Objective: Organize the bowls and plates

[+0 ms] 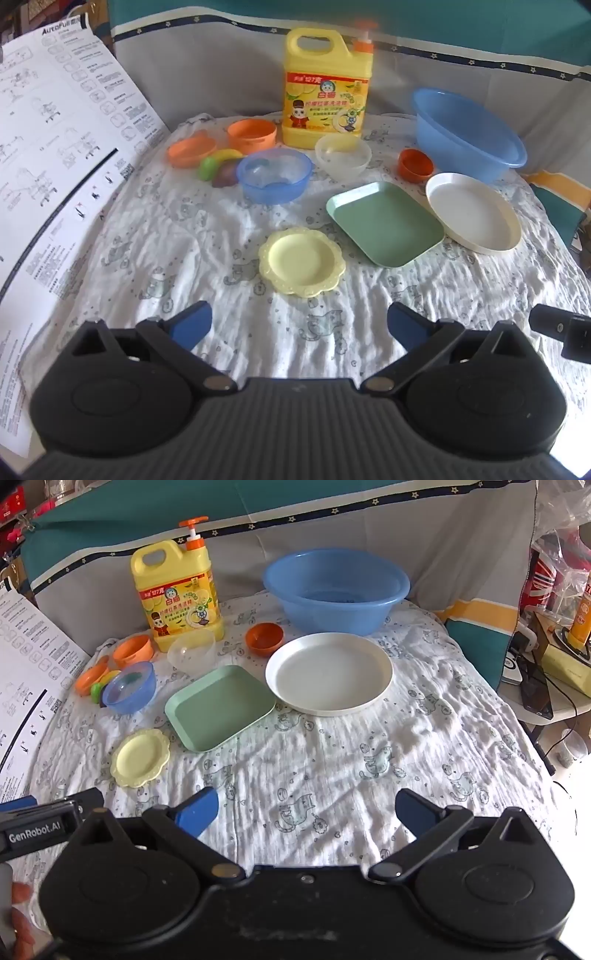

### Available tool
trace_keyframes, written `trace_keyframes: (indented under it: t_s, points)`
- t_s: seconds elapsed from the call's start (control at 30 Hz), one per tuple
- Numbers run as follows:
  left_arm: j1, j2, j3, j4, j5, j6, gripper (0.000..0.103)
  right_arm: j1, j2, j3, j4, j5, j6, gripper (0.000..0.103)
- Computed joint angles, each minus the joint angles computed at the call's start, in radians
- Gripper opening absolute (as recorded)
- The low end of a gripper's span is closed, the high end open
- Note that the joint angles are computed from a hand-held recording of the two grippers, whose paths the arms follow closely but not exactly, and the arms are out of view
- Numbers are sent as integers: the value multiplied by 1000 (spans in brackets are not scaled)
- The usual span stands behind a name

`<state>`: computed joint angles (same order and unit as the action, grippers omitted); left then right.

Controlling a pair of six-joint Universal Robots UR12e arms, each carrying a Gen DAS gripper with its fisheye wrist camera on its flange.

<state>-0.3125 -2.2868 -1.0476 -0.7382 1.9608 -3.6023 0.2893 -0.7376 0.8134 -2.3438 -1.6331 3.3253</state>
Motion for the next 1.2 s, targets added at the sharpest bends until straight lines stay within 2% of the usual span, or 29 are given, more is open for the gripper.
trace_keyframes:
  t_s: [0.07, 0.1, 0.13, 0.17, 0.23, 0.57, 1.2]
  points:
    - [-3, -1, 6, -14, -2, -10, 103, 0, 0, 1, -5, -3, 0, 103]
    - [9, 2, 5, -18, -49, -26, 103, 1, 1, 1, -7, -4, -1, 103]
    - [10, 2, 5, -15, -54, -24, 103, 1, 1, 0, -9, -4, -2, 103]
    - [9, 10, -15, 14, -50, -23, 103, 1, 2, 1, -11, -3, -2, 103]
    - [11, 14, -21, 22, -44, -22, 103, -2, 3, 1, -11, 7, -2, 103]
    - [12, 9, -8, -10, -39, -32, 103, 2, 3, -5, -9, 1, -22, 103]
    - [12, 3, 1, -15, -26, -15, 103, -1, 10, -10, -13, 2, -20, 103]
